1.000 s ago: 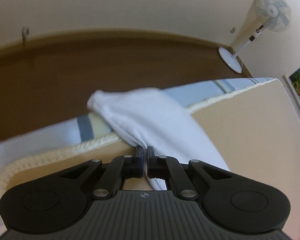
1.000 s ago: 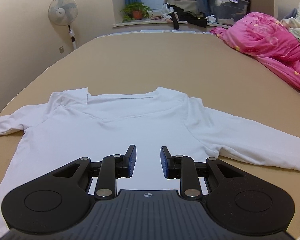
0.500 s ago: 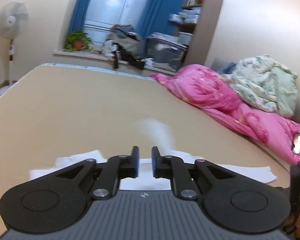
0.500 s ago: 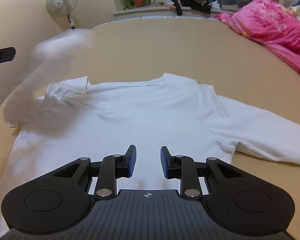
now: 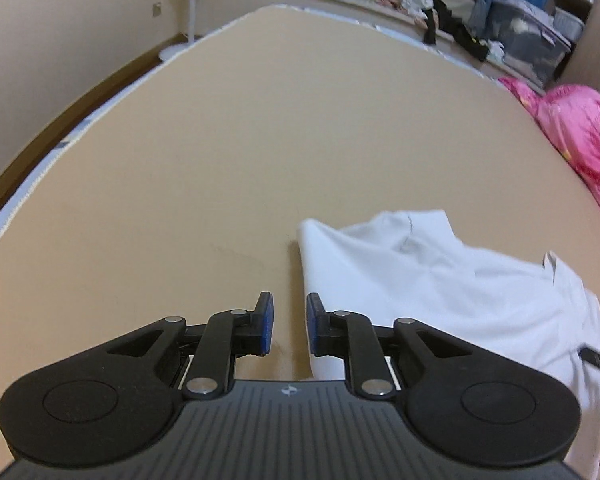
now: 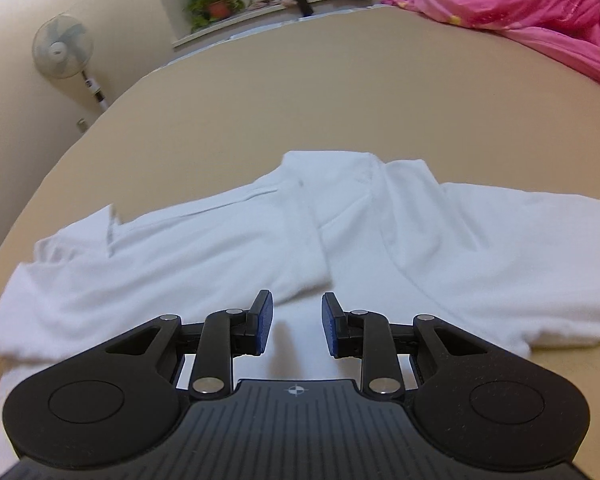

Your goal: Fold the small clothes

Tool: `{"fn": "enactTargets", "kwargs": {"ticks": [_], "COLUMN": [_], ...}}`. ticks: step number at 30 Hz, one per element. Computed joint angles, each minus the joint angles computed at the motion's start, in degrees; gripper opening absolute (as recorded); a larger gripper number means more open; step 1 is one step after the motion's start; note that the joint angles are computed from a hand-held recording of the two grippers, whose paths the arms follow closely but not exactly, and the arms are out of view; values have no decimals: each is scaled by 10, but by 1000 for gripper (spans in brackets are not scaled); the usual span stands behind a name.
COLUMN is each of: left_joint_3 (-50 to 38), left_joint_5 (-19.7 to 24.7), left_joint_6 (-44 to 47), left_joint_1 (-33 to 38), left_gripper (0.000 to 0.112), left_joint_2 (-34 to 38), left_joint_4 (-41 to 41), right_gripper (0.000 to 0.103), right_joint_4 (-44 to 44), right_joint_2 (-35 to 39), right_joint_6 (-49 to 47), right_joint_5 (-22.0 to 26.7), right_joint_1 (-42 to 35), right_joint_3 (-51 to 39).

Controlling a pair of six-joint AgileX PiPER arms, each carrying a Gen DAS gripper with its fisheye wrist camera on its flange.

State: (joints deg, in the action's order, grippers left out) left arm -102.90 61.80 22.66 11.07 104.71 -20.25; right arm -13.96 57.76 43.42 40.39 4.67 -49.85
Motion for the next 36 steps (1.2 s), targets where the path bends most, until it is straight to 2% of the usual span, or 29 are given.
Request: {"fn": "enactTargets", "kwargs": {"ticks": [2, 4, 5, 6, 8, 9, 11, 12, 13, 14, 16, 17, 19, 20, 21, 22, 23, 24, 25, 26, 28, 29, 31, 33, 34, 36], "left_joint_3": [-3, -5, 9, 16, 43, 46, 52, 51, 52, 59, 79, 90, 106, 109, 111, 109, 103, 93, 87, 95, 106, 106, 124, 126, 141, 148], "left_joint_5": [22, 38, 36, 38, 18, 16, 11, 13, 16, 13, -11, -22, -32, -34, -35, -29, -20, -9, -5, -13, -19, -12, -29, -33, -51, -55], "left_joint_6": [17, 14, 2, 0, -11, -10, -15, -19, -22, -27, -36, -26, 10, 13, -2, -19, -33, -36, -31, -4, 20, 17, -27, -31, -13, 10], "left_joint_1": [3, -5, -21, -26, -50, -54, -65, -73, -82, -91, -105, -106, -101, -106, -116, -121, -119, -112, -105, -91, -89, -96, -121, -122, -115, -102], "left_gripper": [23, 24, 25, 25, 26, 27, 28, 29, 34, 36, 36, 35, 35, 35, 35, 39, 41, 40, 37, 37, 37, 37, 51, 46, 47, 47], "left_joint_2": [0, 6, -1, -2, -8, -7, -5, -1, 0, -3, -20, -33, -51, -51, -45, -33, -23, -21, -25, -42, -54, -40, -35, -64, -95, -138], "left_joint_4": [-6, 4, 12, 15, 25, 27, 38, 52, 70, 89, 111, 100, 66, 74, 104, 134, 140, 128, 111, 73, 51, 75, 142, 138, 118, 101], "right_gripper": [28, 26, 9, 6, 5, 5, 5, 5, 6, 6, 7, 8, 11, 11, 11, 11, 12, 11, 5, 2, 3, 3, 3, 13, 18, 31], "right_joint_4": [-16, -84, -117, -142, -212, -250, -329, -337, -323, -285, -202, -194, -248, -263, -255, -225, -171, -114, -57, 1, 53, 58, 117, 112, 117, 192], "right_joint_2": [22, 34, 36, 35, 3, -21, -57, -62, -58, -51, -36, -37, -48, -59, -75, -85, -80, -56, -43, -53, -62, -61, -68, -88, -107, -140], "right_joint_6": [21, 95, 122, 139, 226, 270, 348, 355, 346, 330, 301, 303, 330, 324, 301, 267, 216, 162, 112, 72, 1, -29, -88, -103, -129, -234], "right_joint_5": [-33, -59, -63, -63, -60, -49, 22, 64, 96, 110, 97, 108, 160, 155, 128, 78, 43, 30, 41, 28, 19, 26, 35, 55, 64, 81], "right_joint_1": [-9, 11, 21, 28, 49, 65, 123, 139, 134, 112, 57, 52, 96, 106, 99, 74, 43, 12, -24, -68, -102, -107, -152, -165, -187, -285], "right_joint_3": [11, 25, 28, 29, 40, 43, 38, 32, 26, 22, 31, 29, 11, 11, 16, 31, 40, 43, 42, 49, 47, 44, 44, 35, 34, 26]}}
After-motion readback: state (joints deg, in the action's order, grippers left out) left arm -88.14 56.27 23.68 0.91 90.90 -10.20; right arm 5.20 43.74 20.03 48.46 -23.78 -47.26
